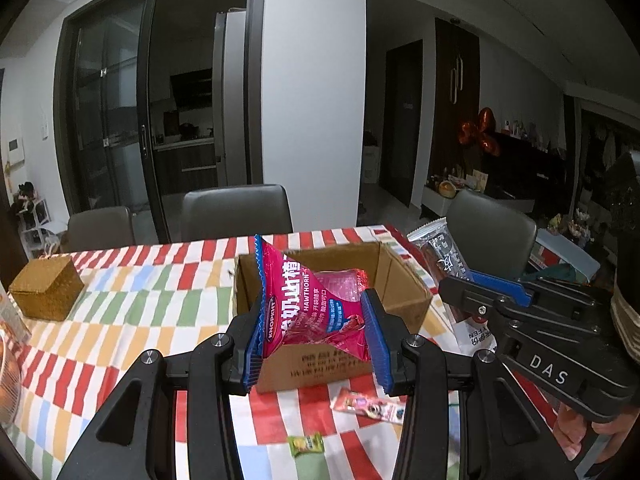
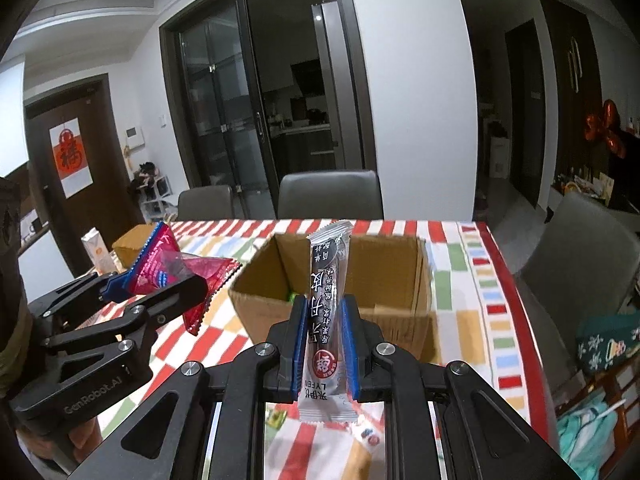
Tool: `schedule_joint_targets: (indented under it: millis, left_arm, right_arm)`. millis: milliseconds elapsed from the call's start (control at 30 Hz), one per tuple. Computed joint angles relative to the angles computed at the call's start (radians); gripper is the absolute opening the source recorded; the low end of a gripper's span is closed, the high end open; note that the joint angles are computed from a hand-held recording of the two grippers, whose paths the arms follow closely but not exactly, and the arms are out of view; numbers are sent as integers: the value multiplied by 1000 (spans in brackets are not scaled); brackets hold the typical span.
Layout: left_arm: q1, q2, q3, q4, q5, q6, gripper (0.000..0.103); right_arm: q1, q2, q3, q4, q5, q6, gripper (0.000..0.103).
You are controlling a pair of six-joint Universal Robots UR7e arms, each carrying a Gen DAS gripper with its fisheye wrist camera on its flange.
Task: Organize snacks
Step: 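Lift both snacks and carry them over the cardboard box, then open both tools to drop the stick snack and pink bag into the box, then move both tools back toward the lollipop and chocolate candy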
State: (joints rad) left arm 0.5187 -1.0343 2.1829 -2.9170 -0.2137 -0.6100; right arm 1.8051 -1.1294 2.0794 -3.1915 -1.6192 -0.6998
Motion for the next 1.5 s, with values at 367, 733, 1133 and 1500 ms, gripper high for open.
schedule_joint_targets:
  millis: [367,733,1133,1500]
  left_arm:
    - [75,59,-105,-228,-17,295,44]
    - [178,93,-221,-239,-82,393,44]
    - [239,120,-324,-82,-55,342,64]
    - [146,71,-194,-25,31,237,70]
  right_arm:
    - [32,68,-107,-1,-8,1,18]
    - [47,159,-236,48,-55,7,18]
    - [48,246,-359,118,-96,29,24]
    - [48,170,-247,24,-106,4,48]
